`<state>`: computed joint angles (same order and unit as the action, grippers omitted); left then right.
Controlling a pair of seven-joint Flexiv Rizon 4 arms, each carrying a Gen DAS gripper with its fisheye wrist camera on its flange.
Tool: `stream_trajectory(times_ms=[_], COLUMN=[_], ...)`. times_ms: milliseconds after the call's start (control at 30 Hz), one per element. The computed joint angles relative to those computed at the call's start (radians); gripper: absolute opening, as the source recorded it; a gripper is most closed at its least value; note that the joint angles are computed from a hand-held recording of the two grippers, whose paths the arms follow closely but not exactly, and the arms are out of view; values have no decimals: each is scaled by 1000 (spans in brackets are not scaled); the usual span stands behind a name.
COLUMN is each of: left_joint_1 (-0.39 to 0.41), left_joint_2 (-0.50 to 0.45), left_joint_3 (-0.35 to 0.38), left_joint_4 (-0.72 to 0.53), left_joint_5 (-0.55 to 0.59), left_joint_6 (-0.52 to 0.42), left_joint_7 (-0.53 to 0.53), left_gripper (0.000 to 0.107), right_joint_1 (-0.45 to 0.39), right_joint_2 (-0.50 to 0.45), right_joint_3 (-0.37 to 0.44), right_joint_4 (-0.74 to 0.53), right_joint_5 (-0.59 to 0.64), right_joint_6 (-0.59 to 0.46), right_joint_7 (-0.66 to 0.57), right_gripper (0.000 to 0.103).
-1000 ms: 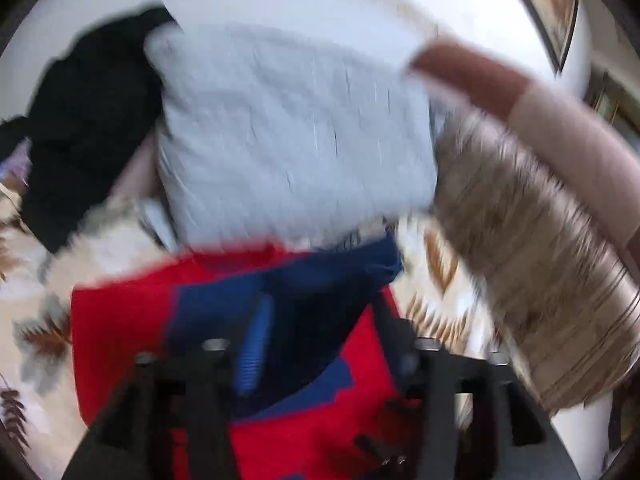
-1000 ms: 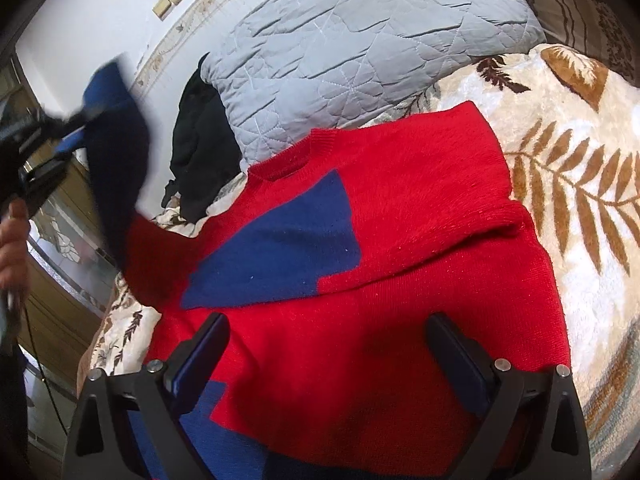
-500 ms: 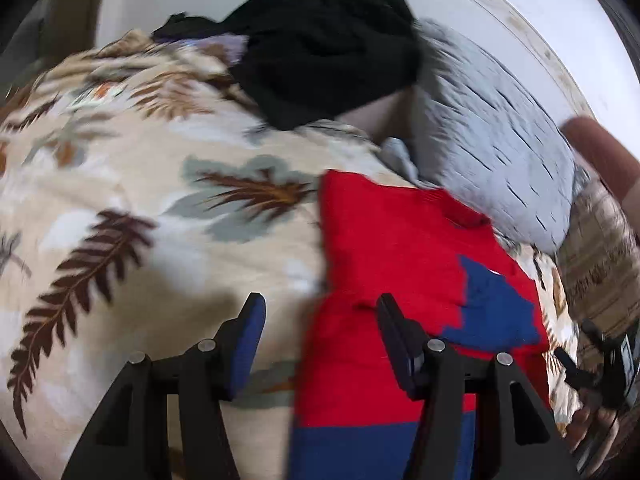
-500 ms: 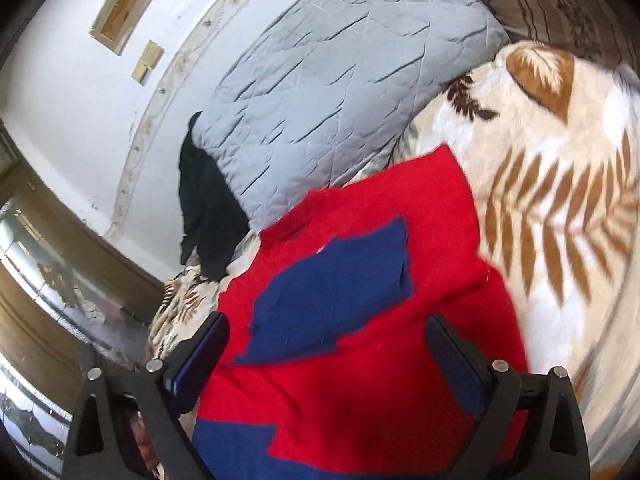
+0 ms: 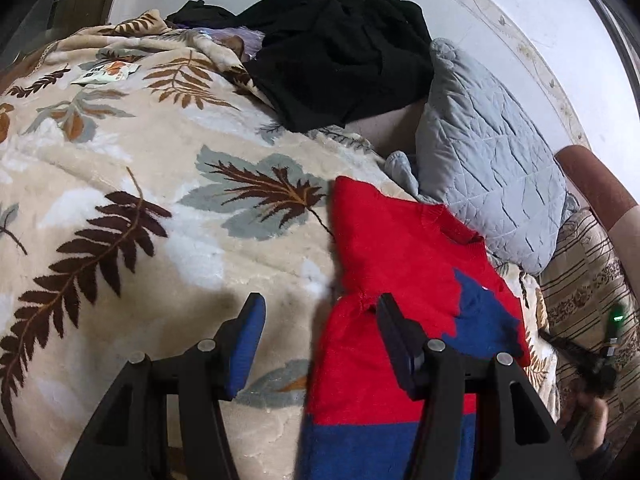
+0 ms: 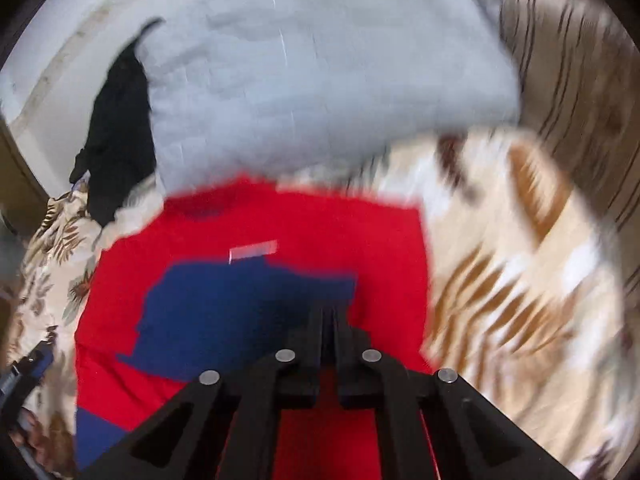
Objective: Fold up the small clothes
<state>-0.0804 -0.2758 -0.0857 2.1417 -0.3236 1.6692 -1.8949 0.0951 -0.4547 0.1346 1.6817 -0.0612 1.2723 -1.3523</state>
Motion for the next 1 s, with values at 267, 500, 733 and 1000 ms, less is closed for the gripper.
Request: stream_trajectory(times_ms=[267, 500, 733, 1000], left_joint_1=[-63, -16, 13, 5], left_joint_2=[-21, -20, -15, -18], left_joint_3=[64, 6, -33, -36], left_joint_4=[-39, -28, -17, -28], left_joint_5=[49, 25, -8, -9], left_joint_6=[-44, -38, -18, -50], left_joint_7=[-18, 0, 18, 50], left_gripper=[60, 61, 61, 61], right_joint_1=[-227, -170, -4, -45], right_joint_2=[-66, -121, -90, -120], right_joint_3=[215, 179, 22, 55], right_joint_4=[-156, -269, -200, -168], right_joint_5=[470, 534, 249, 193], right_joint_6=[-183, -285, -266, -185], right_joint_7=[-230, -310, -215, -173], right_gripper=[43, 95, 8, 26])
